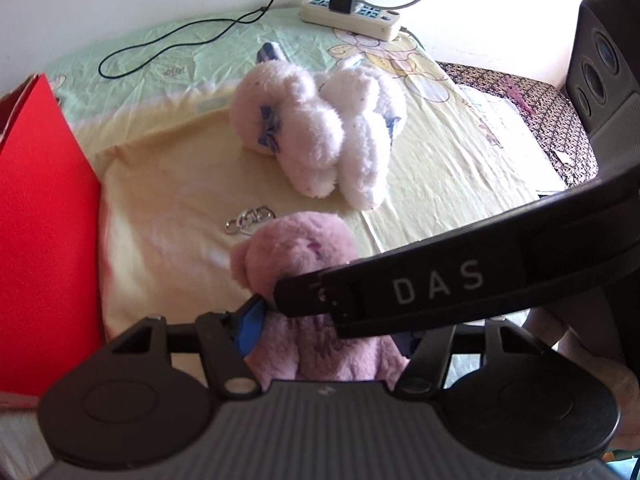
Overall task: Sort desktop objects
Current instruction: 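Lift the pink teddy bear with the right gripper toward the red box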
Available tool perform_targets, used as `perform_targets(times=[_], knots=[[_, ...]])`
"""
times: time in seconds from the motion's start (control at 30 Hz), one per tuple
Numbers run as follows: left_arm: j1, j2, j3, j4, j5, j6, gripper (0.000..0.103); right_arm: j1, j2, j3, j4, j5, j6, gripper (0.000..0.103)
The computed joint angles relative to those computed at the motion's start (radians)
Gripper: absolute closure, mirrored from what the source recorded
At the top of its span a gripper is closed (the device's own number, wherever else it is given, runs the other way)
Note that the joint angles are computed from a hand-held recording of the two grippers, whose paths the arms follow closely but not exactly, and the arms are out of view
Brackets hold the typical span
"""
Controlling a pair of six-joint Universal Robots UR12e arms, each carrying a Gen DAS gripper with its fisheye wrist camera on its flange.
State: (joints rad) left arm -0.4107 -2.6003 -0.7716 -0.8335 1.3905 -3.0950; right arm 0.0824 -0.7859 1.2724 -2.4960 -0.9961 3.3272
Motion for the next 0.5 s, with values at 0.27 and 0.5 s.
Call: perform_targets(times=[0.27,0.5], knots=[[-0.004,0.042,-0.063,0.074,0.003,0.004,0.039,0.012,-0.029,0.033,-0.066,-0.033,-0.008,0.052],[-0.005,0.086,-0.128,0.168,0.001,-0.005,0.039,0.012,-0.061,0.075,-0.146,-0.030,0.010,0.052]])
